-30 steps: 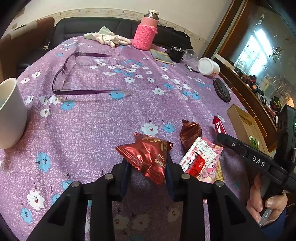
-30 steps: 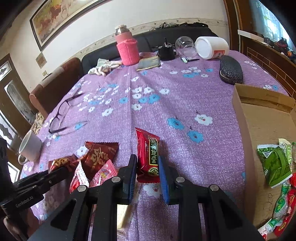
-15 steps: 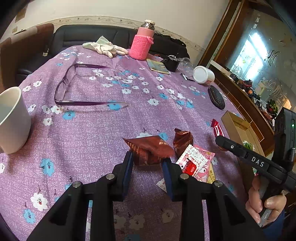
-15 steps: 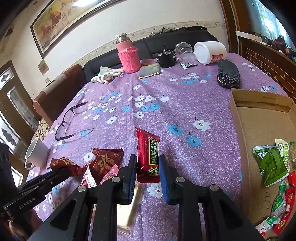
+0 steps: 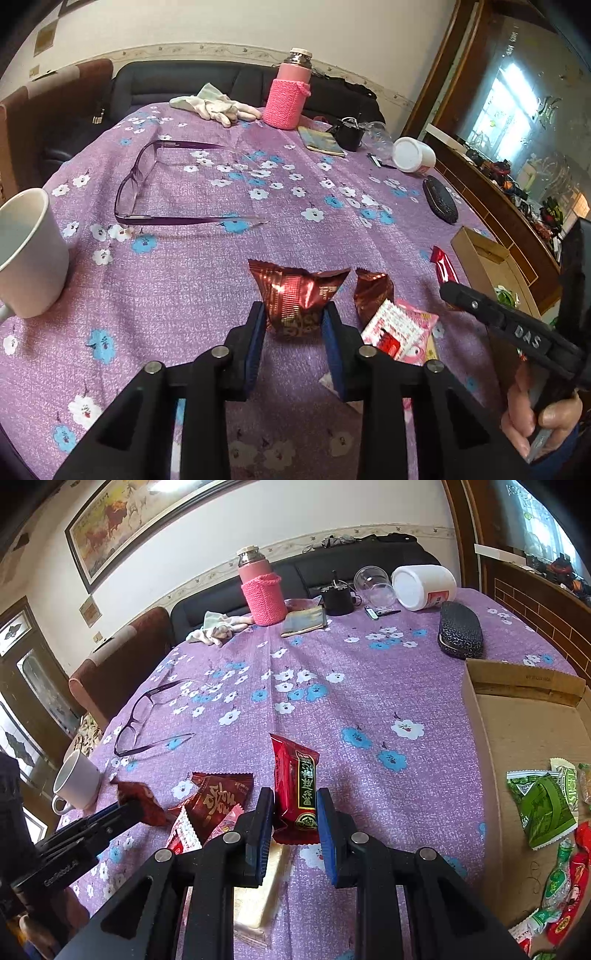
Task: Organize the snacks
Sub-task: 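Grasp the red foil packet with the left gripper while the right holds the red bar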
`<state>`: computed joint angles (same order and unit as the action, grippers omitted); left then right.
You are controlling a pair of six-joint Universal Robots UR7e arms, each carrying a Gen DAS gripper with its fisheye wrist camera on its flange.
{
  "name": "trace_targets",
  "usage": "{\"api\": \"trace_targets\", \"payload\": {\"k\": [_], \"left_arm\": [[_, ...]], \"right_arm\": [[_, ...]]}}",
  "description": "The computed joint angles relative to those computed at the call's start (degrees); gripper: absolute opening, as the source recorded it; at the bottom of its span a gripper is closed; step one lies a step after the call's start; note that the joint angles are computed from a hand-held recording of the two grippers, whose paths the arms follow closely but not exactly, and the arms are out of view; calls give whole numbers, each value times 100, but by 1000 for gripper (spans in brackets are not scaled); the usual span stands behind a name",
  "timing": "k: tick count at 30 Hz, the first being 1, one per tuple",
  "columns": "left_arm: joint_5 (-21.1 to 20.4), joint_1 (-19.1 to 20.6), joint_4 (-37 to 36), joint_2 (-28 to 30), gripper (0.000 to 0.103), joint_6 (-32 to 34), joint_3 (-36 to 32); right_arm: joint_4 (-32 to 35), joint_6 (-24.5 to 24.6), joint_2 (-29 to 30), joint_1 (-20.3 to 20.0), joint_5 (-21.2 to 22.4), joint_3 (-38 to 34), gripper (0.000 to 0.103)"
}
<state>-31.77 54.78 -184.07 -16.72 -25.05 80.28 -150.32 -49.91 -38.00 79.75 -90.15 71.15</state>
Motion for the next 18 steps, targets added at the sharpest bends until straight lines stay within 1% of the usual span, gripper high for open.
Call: {"api": "trace_targets", "payload": {"k": [1, 2, 5, 7, 9, 11, 14, 16, 18], "left_arm": [[-42, 43, 143, 17, 44, -58, -92], [-60, 64, 220, 29, 46, -104, -133], [-152, 113, 532, 50, 46, -213, -236], [-103, 87, 418, 75, 46, -114, -230], [-71, 89, 466, 77, 46, -155, -231], [-165, 118, 519, 40, 46, -262, -196], [-232, 130, 404, -13, 46, -345, -100], [-295, 138, 478, -115, 49, -619, 25], [-213, 107, 606, -198, 50, -902, 107]], "right_arm": [[-7, 13, 10, 2, -20, -3, 25], [9, 25, 15, 2, -29, -11, 25], [7, 64, 28, -3, -43, -38, 25], [74, 95, 18, -12, 7, -69, 25], [86, 91, 12, -14, 26, -77, 25], [132, 96, 18, -16, 28, -111, 25], [239, 144, 31, -27, 52, -189, 25], [305, 185, 29, -40, 91, -238, 25], [373, 243, 21, -53, 137, -284, 25]]}}
